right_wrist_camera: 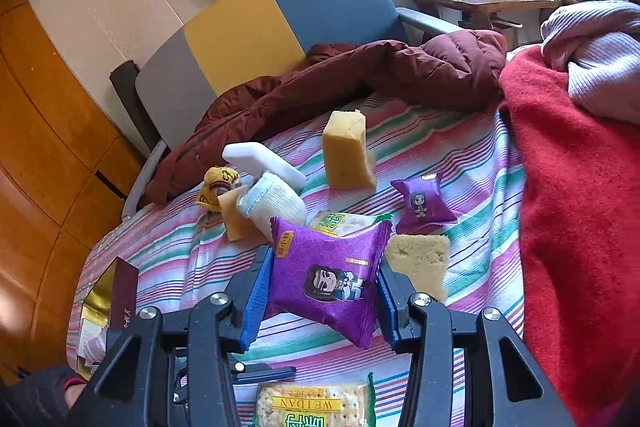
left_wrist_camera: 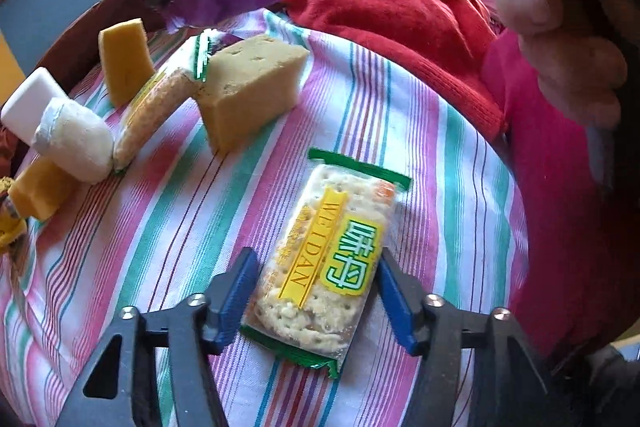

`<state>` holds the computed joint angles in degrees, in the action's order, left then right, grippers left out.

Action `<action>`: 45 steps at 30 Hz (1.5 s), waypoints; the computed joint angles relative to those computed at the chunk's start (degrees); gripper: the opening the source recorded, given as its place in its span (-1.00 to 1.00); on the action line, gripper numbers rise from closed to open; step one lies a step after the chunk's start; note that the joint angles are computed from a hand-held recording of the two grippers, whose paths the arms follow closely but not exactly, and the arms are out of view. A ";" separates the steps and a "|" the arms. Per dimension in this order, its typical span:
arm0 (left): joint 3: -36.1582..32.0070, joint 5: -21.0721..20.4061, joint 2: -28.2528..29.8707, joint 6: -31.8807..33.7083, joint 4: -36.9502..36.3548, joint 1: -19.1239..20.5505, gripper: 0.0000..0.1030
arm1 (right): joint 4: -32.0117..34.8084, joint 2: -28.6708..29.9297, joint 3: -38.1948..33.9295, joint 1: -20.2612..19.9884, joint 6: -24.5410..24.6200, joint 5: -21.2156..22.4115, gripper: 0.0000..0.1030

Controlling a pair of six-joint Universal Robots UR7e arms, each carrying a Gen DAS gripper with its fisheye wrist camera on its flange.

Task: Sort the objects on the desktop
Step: 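Grasp the purple snack packet with the right tool while the left tool grasps the WEIDAN packet, then carry the purple packet and WEIDAN packet to the gold tray and release both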

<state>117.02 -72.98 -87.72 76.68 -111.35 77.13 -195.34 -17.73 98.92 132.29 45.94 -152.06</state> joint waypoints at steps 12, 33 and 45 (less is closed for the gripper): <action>-3.25 -3.81 -2.88 -8.10 -1.73 6.72 -0.03 | 2.31 1.44 -2.93 -0.07 -5.77 2.54 -0.08; -14.71 -7.46 -2.39 -19.81 -7.73 15.12 -0.03 | 18.35 5.24 -11.63 -1.41 -11.49 13.24 -0.08; -23.34 -9.77 -0.29 -23.15 -8.05 18.65 -0.03 | 23.76 7.73 -17.56 -0.42 -10.97 14.32 -0.08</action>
<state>93.68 -82.75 -88.02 53.53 -119.40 95.77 -171.58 -10.00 81.36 131.87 34.98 -137.74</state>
